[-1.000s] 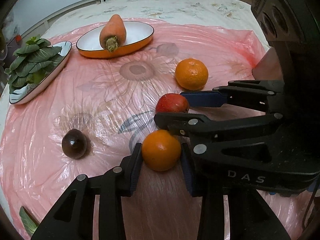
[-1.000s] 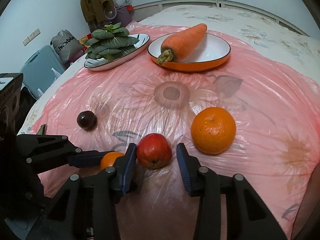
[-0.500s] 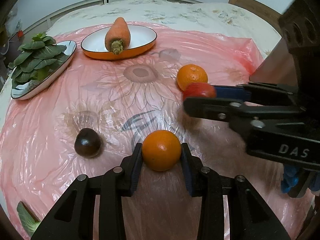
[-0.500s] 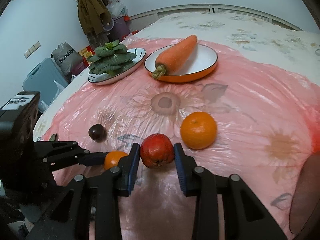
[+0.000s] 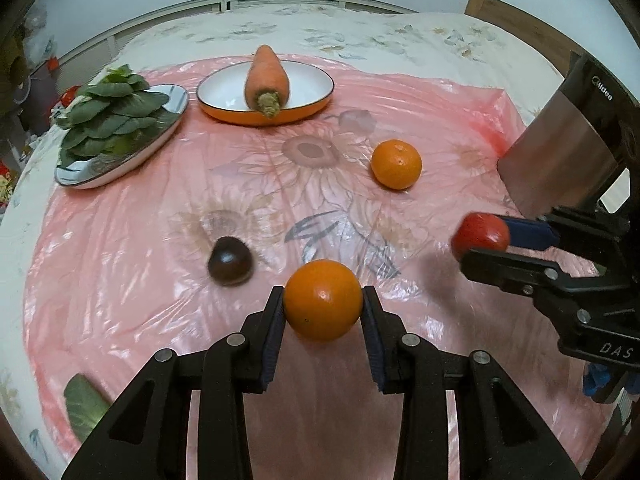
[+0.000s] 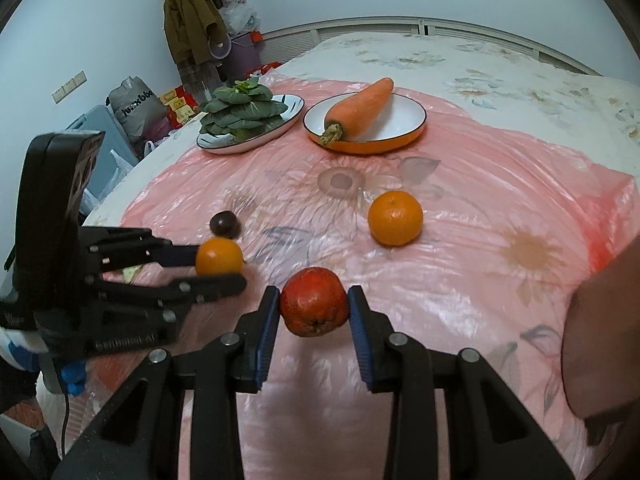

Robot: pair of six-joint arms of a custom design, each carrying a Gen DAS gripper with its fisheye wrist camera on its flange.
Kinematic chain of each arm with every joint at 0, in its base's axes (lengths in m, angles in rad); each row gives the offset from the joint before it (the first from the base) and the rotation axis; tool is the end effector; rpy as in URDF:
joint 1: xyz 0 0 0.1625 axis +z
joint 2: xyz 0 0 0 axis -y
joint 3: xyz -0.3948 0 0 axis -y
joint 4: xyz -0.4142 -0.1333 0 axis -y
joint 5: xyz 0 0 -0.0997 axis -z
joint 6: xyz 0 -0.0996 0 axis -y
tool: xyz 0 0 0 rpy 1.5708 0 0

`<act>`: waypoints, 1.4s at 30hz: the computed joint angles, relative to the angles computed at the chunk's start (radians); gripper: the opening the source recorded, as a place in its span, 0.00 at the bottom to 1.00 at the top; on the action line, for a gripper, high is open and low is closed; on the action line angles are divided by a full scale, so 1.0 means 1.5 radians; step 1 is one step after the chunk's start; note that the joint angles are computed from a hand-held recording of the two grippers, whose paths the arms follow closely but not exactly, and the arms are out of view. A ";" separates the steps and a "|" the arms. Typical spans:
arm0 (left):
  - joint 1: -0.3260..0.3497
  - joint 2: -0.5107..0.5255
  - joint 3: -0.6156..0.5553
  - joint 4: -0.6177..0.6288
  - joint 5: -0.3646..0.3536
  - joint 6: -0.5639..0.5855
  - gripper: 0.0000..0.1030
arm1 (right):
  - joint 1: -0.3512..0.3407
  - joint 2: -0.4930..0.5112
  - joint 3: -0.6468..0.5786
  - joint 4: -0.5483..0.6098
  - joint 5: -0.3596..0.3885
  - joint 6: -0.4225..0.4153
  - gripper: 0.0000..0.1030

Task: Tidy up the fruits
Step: 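Grasp an orange with the left tool while the right tool grasps a red tomato, then carry the orange and red tomato over to the green tray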

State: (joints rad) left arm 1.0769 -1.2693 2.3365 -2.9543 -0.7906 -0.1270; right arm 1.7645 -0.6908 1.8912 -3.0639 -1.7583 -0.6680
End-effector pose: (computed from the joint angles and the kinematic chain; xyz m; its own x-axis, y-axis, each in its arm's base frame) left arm -0.0266 -0.4784 0.1404 -0.7807 0.0371 -0.6237 0.3545 0.8483 -0.3932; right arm 0.2238 -0.5450 -0.0370 -0.6508 -0.6890 0.3188 -0.7483 0.6532 -0.1160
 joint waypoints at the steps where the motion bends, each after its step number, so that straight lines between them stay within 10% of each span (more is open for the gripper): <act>1: -0.003 -0.005 0.004 0.004 0.003 -0.003 0.31 | 0.000 -0.006 0.009 -0.003 0.000 0.001 0.34; 26: -0.237 -0.188 0.169 0.215 0.050 -0.280 0.31 | -0.020 -0.215 0.263 -0.095 0.001 0.004 0.34; 42: -0.386 -0.144 0.194 0.272 0.012 -0.464 0.31 | -0.101 -0.405 0.407 -0.111 0.013 -0.020 0.34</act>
